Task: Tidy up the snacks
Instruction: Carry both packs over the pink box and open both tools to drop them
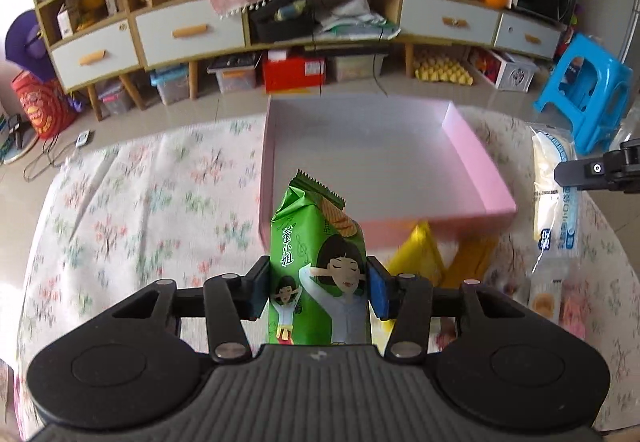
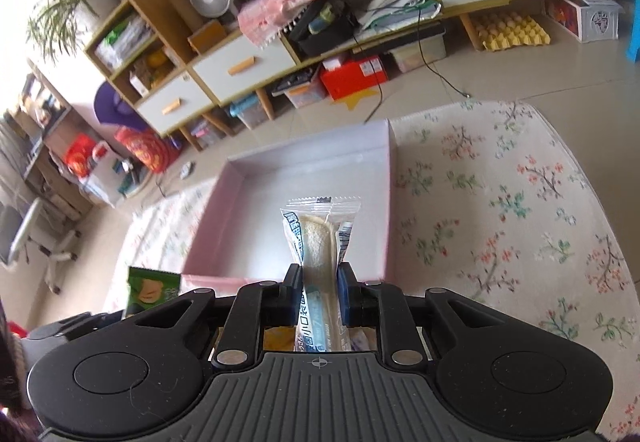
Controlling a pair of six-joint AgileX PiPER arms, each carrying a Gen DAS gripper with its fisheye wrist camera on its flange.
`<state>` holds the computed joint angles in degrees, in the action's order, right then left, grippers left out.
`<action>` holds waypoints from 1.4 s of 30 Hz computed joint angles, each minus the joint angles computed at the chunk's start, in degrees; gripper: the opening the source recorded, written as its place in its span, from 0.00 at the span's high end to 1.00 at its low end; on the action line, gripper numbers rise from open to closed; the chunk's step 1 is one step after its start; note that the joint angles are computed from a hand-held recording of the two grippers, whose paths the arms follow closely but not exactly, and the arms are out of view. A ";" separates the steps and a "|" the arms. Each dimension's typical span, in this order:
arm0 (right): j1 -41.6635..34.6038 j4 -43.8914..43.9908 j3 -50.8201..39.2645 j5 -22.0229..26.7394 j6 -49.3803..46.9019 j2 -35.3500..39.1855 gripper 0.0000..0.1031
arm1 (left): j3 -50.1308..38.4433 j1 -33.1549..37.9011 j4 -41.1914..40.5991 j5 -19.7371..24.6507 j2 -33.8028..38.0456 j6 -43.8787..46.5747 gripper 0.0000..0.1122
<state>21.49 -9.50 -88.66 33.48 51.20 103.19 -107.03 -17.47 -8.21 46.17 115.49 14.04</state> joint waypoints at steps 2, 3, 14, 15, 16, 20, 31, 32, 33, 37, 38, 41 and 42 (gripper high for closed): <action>-0.42 -0.84 -2.86 0.64 0.21 1.50 0.83 | -5.73 -0.72 1.44 0.87 3.45 -1.18 0.60; -0.69 -1.37 -4.37 0.61 0.34 2.44 0.83 | -9.43 -1.02 1.81 1.63 5.66 -1.57 0.60; -3.82 -5.51 -16.89 -3.03 1.41 15.65 0.83 | -19.94 -2.41 1.27 -10.12 18.72 2.19 0.60; -4.04 -5.56 -17.12 -3.45 1.31 16.38 0.83 | -19.39 -2.51 2.36 -10.93 19.04 1.57 0.60; -4.22 -5.71 -17.30 -3.86 1.21 17.16 0.83 | -18.75 -2.76 4.22 -11.61 19.22 0.47 0.60; -4.77 -2.46 -18.97 -2.97 -3.13 19.87 0.83 | -15.95 -2.37 5.71 -10.43 18.00 -0.53 0.60; -4.49 5.21 -25.33 3.74 -12.70 24.06 0.83 | -18.45 -2.19 7.57 0.50 16.72 -6.71 0.64; -4.38 5.14 -25.81 4.21 -12.63 24.34 0.83 | -20.41 -1.99 6.71 2.94 17.58 -7.34 0.65; -4.24 4.99 -26.14 4.67 -12.48 24.44 0.83 | -22.22 -1.69 5.87 5.29 18.39 -8.06 0.65; -4.38 5.12 -26.90 4.82 -12.56 24.69 0.78 | -22.07 -1.07 4.49 6.91 18.31 -7.90 0.66; -4.29 4.95 -26.79 4.64 -12.25 24.53 0.78 | -21.47 -1.08 4.58 6.79 17.98 -7.84 0.66; -4.14 5.31 -26.13 4.58 -12.22 23.60 0.78 | -22.23 -0.91 4.00 8.04 18.23 -7.47 0.65; -4.05 5.39 -26.12 4.92 -12.19 23.33 0.75 | -22.66 -0.64 3.20 8.63 18.29 -6.36 0.64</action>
<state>17.45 -4.11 -114.77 38.41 39.01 126.53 -129.70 -18.11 -5.01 54.81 133.78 7.68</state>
